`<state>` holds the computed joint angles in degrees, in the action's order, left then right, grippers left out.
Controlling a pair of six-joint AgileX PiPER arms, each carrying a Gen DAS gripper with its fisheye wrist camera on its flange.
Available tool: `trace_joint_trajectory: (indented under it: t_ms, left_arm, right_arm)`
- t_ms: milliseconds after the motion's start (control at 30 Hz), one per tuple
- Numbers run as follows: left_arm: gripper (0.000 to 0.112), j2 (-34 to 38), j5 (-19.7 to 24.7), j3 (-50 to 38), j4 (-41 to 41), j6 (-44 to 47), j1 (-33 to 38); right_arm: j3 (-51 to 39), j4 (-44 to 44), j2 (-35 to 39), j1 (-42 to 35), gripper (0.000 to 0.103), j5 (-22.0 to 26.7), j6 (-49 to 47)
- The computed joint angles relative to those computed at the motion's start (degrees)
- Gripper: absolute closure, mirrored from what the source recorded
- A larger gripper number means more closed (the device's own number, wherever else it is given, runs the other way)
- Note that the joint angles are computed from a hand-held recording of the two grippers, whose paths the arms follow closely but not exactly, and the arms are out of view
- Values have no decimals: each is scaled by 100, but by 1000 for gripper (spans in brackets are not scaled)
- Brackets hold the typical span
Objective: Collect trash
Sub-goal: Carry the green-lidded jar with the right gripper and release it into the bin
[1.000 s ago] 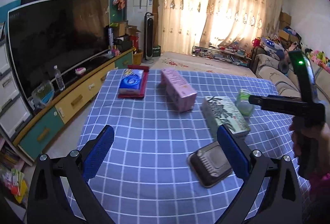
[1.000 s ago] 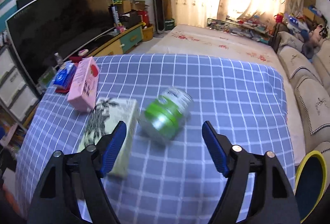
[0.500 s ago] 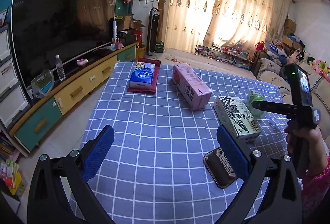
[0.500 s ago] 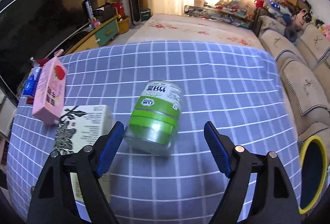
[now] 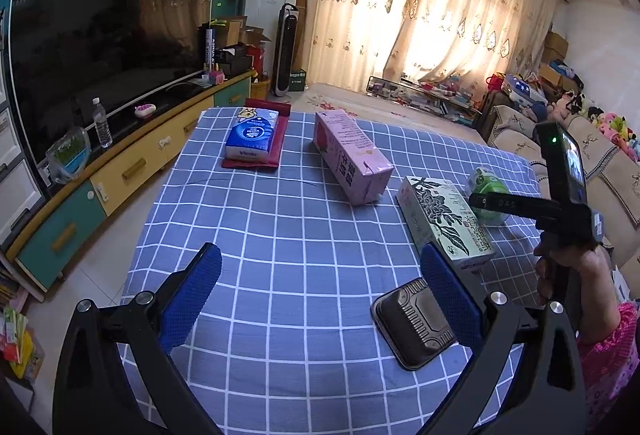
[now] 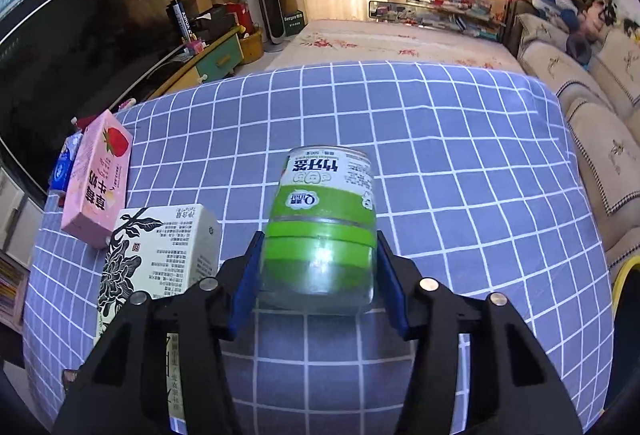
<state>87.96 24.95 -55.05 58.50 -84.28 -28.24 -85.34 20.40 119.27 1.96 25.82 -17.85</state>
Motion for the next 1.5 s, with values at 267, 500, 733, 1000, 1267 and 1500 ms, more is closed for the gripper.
trace_joint_trajectory:
  t_ms: [267,500,733,1000,1267,1500]
  left_arm:
    - [14,1,216,-92,86,-78,-358]
    - [14,-140,481,-28,267,-355,-805]
    - [14,-54,906,-114,349,-652,-1445]
    - [14,293,1302,-401,336,-830,-1863]
    - [14,829,1582,-923,101,-728,-2081]
    - [14,1263,1741,-1402,-246,-334,-2058]
  right_arm:
    - [401,933,-604,-348,54,464,-1062]
    - [1222,1975,-1329,-824,54,652,-2312]
    - [2190,3067,-2200,-2047,54,1138,-3830]
    - [2163,3245,-2064,-4257,54,1524,-4495]
    - [969,2215,-621,-5325,54,1124,-3690]
    - [372,1659,202,-5299,54,837,-3125]
